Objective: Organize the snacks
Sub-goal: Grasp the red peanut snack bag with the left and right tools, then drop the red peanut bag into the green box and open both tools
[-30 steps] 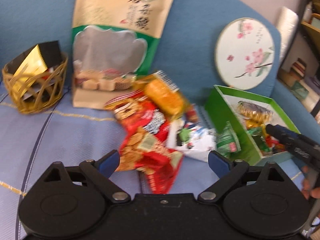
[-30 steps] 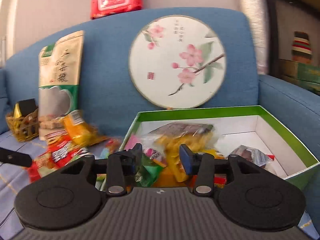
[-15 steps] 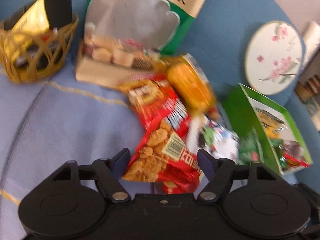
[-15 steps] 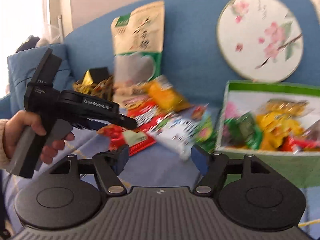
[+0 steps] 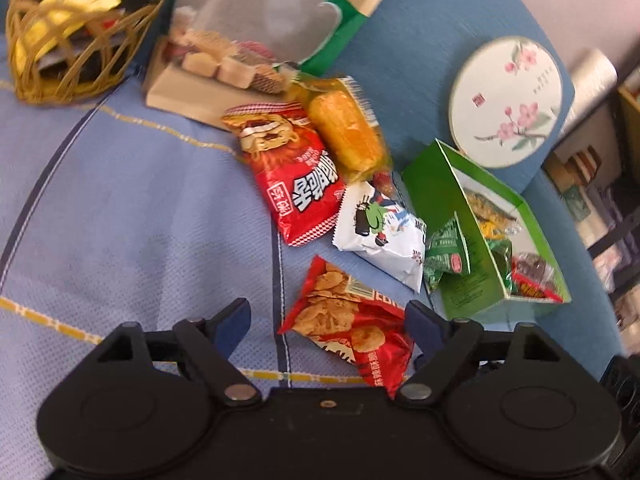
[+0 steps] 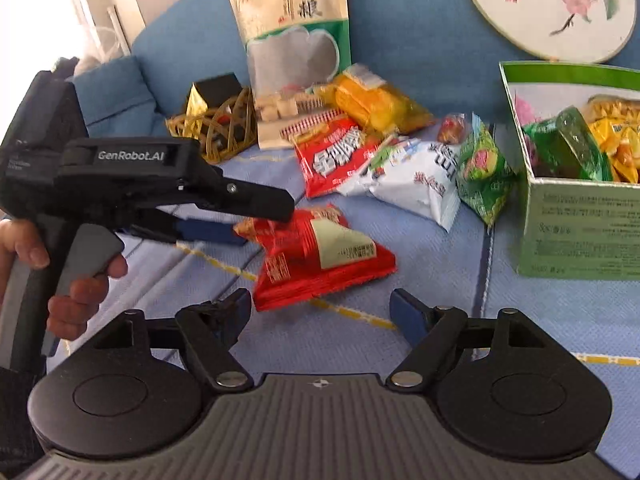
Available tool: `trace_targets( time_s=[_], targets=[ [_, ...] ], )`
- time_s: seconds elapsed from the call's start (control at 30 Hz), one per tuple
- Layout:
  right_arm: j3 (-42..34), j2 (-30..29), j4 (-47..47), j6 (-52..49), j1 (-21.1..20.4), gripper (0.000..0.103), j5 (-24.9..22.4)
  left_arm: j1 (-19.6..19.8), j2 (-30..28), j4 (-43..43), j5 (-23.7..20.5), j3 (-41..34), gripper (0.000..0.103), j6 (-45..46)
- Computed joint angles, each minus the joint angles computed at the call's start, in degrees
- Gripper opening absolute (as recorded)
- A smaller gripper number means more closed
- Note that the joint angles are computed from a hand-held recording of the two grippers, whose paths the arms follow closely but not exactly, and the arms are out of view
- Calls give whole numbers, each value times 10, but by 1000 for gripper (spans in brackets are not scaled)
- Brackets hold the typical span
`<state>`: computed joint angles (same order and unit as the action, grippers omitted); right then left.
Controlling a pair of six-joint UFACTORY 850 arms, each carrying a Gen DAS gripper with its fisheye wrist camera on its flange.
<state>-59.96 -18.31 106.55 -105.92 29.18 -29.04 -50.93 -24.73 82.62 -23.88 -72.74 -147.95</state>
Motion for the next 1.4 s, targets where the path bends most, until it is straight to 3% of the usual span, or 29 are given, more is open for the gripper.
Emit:
trace_targets(
  time_s=[0.17, 0.2, 0.23, 0.3, 0.37, 0.47, 0.67, 0.83, 1.13, 1.3, 1.33, 1.37, 1.4],
  targets=[
    [-17, -21, 58, -23, 14, 103, 15, 5, -9, 44, 14, -5, 100, -44],
    [-21, -24, 62, -26, 16, 103, 20, 7, -13, 62, 23, -8, 88, -51],
    [-23, -25, 69, -31, 18, 103, 28, 9, -15, 81, 43, -11, 61, -66],
    [-25, -24, 57, -20, 13, 72, 34, 9, -23, 50, 55, -25, 46, -24],
    [-30, -27, 20, 20, 4, 66, 21, 0, -33, -17, 35, -47, 38, 65],
    [-22, -15, 38, -6, 2, 58, 30, -4, -32, -1, 30, -54, 21, 49],
    [12, 26, 190, -167, -16, 57, 3, -12, -39, 33, 7, -100, 20, 71],
    [27, 45, 277, -232, -46, 57, -23, -8, -72, 43, 23, -173, 18, 120],
    [25, 41, 448, -358, -79, 57, -21, 10, -196, -126, 73, -376, 18, 359],
    [18, 27, 553, -450, -79, 57, -10, 14, -258, -241, 67, -471, 19, 497],
    [15, 23, 580, -480, -76, 57, -6, 14, -271, -260, 61, -490, 23, 521],
    [12, 16, 614, -516, -72, 59, -4, 14, -283, -274, 51, -507, 33, 544],
    [6, 7, 661, -568, -65, 66, 2, 13, -292, -282, 35, -520, 37, 566]
  ],
)
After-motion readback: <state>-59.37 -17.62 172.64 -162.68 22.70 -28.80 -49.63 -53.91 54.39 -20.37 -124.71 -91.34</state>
